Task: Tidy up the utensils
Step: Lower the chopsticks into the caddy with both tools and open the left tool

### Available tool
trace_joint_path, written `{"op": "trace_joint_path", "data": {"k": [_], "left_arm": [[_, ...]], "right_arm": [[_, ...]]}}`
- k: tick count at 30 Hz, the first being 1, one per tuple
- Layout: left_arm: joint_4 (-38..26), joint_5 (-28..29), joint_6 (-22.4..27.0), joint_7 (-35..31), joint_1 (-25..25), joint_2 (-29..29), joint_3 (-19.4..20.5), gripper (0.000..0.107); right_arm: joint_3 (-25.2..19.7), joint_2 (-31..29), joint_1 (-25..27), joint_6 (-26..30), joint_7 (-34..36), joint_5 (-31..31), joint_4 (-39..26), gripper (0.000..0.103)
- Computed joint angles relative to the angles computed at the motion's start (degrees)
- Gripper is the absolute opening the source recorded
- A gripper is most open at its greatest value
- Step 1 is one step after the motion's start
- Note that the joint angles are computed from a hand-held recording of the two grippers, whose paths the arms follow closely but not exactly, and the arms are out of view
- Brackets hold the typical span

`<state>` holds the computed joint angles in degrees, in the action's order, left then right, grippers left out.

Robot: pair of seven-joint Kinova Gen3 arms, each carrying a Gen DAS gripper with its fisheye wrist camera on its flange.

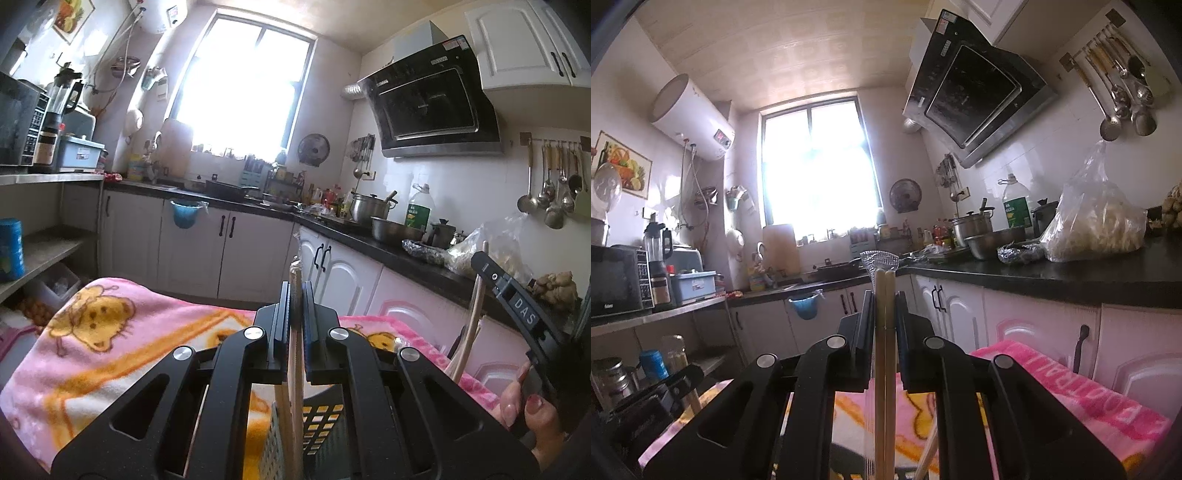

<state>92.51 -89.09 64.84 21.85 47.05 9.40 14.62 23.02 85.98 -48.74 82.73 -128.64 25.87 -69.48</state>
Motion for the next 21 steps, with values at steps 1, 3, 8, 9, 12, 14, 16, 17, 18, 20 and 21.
{"op": "trace_joint_path", "data": {"k": [1,3,8,9,12,14,16,17,18,20,21], "left_arm": [[0.24,-0.01,-0.15,0.13,0.0,-0.07,0.01,0.001],[0.75,0.05,-0.61,0.42,-0.15,-0.17,0.03,0.001],[1.91,0.15,-1.17,1.21,-0.51,-0.55,0.22,0.001],[2.1,0.46,-1.48,1.23,-0.68,-0.76,0.27,0.001],[2.32,1.73,-2.53,1.19,-1.28,-1.26,0.48,0.001],[2.45,2.5,-3.14,1.01,-1.53,-1.49,0.7,0.001],[2.57,2.72,-2.97,0.47,-1.42,-1.48,0.92,0.001],[2.42,3.17,-3.01,-0.21,-1.41,-1.5,1.03,0.001],[2.52,3.43,-2.95,-0.36,-1.33,-1.59,1.11,0.001],[2.71,3.94,-3.13,-0.72,-1.28,-1.95,1.27,0.001],[2.8,4.14,-3.11,-0.96,-1.24,-2.09,1.39,0.001]], "right_arm": [[0.06,0.25,-0.02,0.46,-0.02,0.2,-0.48,0.011],[-0.15,0.47,-0.01,1.63,0.21,-0.01,-1.44,0.011],[-0.33,1.14,0.56,4.75,1.9,-1.61,-5.36,0.011],[-0.85,1.19,0.76,5.55,2.96,-3.11,-6.48,0.012],[-1.26,0.7,0.86,8.41,5.01,-5.55,-7.62,0.012],[-1.61,0.63,0.94,10.13,5.9,-7.05,-8.82,0.012],[-1.82,0.67,1.0,11.48,6.23,-8.12,-10.03,0.012],[-1.93,0.69,1.05,12.02,6.25,-8.57,-10.56,0.012],[-2.1,0.44,0.91,13.18,6.3,-9.05,-10.83,0.012],[-2.32,0.01,0.78,14.77,6.44,-10.11,-11.15,0.012],[-2.35,-0.13,0.77,15.37,6.53,-10.64,-11.41,0.012]]}}
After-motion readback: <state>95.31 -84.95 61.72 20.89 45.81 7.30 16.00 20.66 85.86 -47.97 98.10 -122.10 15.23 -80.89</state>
